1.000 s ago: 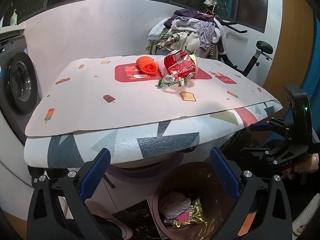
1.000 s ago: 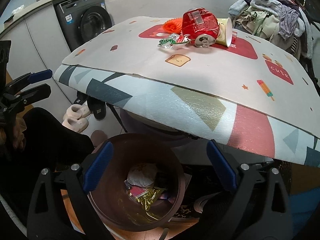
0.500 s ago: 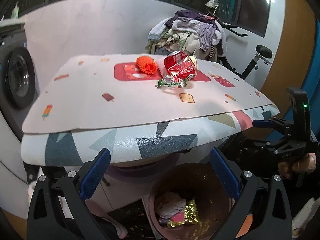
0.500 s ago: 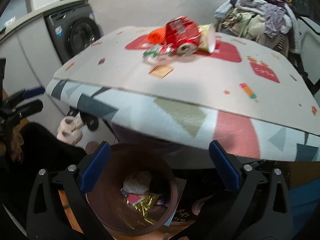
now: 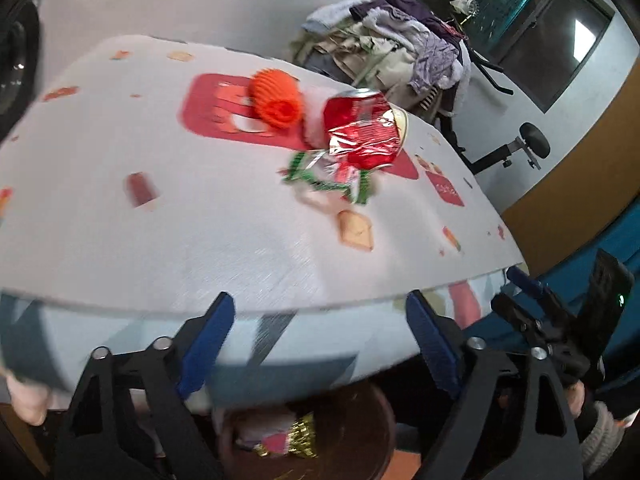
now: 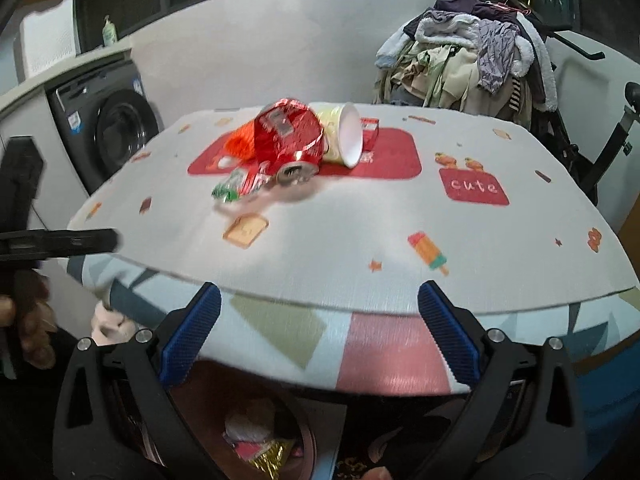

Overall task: Collect trash
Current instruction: 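Grasp the green-and-white snack wrapper on the table with the left tool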

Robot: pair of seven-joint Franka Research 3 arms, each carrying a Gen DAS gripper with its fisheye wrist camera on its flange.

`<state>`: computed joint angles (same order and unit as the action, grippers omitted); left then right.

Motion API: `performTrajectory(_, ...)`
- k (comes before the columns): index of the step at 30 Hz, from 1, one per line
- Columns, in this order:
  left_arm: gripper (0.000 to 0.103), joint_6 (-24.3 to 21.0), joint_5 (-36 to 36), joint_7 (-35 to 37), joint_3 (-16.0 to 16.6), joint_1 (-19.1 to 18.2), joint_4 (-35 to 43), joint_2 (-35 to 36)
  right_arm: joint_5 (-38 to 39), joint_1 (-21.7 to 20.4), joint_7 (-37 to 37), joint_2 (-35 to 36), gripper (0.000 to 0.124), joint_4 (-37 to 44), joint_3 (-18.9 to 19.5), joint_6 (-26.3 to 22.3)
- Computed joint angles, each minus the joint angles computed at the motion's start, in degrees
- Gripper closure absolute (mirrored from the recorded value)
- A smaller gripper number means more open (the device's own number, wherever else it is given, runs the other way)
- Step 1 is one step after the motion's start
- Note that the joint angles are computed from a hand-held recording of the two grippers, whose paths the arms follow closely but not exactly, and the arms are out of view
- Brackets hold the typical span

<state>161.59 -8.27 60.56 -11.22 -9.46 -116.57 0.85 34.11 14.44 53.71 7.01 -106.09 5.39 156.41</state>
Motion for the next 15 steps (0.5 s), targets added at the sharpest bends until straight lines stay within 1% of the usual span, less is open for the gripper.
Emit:
performTrajectory(1, 0.028, 0.11, -5.27, 3.00, -0.19, 0.14, 2.31, 2.18, -0.24, 0.04, 0.26, 0.34, 0.027, 0.42, -0.07, 0.35)
performTrajectory(2, 0.030, 0.28, -9.90, 4.89, -0.74, 0.70, 4.41, 4.15, -1.99, 0.31, 1.87, 0.95, 0.027, 1.02, -0.45, 0.76)
performTrajectory(4, 0.036, 0.60, -18.00, 7.19, -2.46, 2.46, 8.44, 7.90, -4.21, 0.35, 4.22, 2.16, 0.027, 2.29, -0.88, 0.73)
performTrajectory(5, 0.037, 0.74, -20.71, 7.28, -3.29, 3.30, 10.41, 9.68, -3.94, 0.01, 4.11, 2.53, 0.027, 2.74, -0.73, 0.46)
performTrajectory(7, 0.043, 0.67, -23.39, 6.06, -4.49, 4.59, 14.10, 13.00, -4.63, -0.44, 5.17, 3.89, 0.027, 4.35, -0.94, -0.36)
performTrajectory(9, 0.046, 0.32, -23.91, 3.86, -5.27, 5.47, 17.29, 15.87, -4.86, -0.97, 5.69, 5.05, 0.027, 5.86, -0.89, -1.20)
performTrajectory(11, 0.049, -0.34, -21.00, -0.93, -4.40, 5.05, 20.24, 18.56, -4.01, -1.77, 5.25, 6.24, 0.027, 7.45, -0.54, -2.01)
performTrajectory(12, 0.054, -0.89, -18.92, -3.42, -3.85, 4.72, 21.21, 19.45, -3.67, -2.09, 5.07, 6.86, 0.027, 8.32, -0.40, -2.38)
performTrajectory(13, 0.060, -1.18, -17.69, -4.71, -3.97, 4.92, 21.80, 20.03, -3.39, -2.36, 4.91, 7.42, 0.027, 9.11, -0.27, -2.66)
performTrajectory(14, 0.064, -1.14, -17.04, -5.15, -4.43, 5.49, 22.40, 20.80, -3.00, -2.68, 4.69, 8.20, 0.027, 10.25, -0.12, -3.09)
performTrajectory(15, 0.073, -1.07, -16.14, -5.55, -4.77, 5.80, 22.73, 21.25, -2.51, -3.00, 4.35, 8.74, 0.027, 11.08, 0.11, -3.53)
